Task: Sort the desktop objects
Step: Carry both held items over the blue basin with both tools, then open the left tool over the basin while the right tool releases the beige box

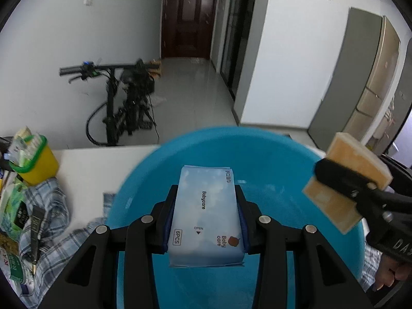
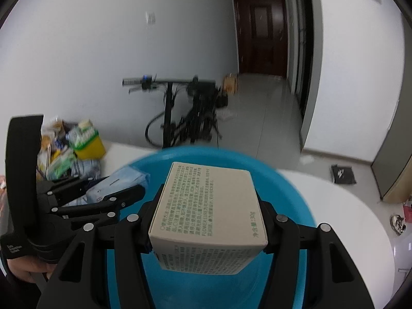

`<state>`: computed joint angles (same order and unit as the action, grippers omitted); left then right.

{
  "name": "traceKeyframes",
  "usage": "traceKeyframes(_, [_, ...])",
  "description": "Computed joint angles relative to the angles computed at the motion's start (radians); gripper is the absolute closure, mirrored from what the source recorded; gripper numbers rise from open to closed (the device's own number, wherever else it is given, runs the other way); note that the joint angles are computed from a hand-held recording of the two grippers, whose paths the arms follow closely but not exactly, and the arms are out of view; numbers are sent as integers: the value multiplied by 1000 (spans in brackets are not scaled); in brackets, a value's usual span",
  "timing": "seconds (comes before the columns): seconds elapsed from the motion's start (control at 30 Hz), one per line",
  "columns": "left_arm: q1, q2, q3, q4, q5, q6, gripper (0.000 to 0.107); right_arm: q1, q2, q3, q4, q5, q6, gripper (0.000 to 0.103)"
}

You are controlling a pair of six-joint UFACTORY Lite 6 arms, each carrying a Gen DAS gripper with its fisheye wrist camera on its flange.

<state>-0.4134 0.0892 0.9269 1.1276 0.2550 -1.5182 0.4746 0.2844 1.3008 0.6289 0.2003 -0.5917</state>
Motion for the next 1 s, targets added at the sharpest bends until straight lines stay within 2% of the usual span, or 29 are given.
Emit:
traceKeyframes(0.13, [-10,101,63,-161,2,164,65,-18,102,81,-91,64,76,47])
traceKeyframes(0.23, [-10,167,110,-265,49,231,65,-33,171,139,-153,113,137,47])
traceKeyframes(0.3, [-12,214,147,-311,79,294,65,-53,209,174,-125,152,121,47])
traceKeyframes(0.37, [17,247,163,-456,46,439,65,-69,253,221,-113,215,107,47])
traceKeyframes(0.47, [43,265,167,-638,7,622,65,-50,322,295,-225,293,179,47])
traceKeyframes(0.7, [35,264,159,-579,11,561,65,-52,335,289,-196,292,149,47])
traceKeyframes(1.0, [21,270,166,-654,17,652,65,-58,380,339,-269,307,231,47])
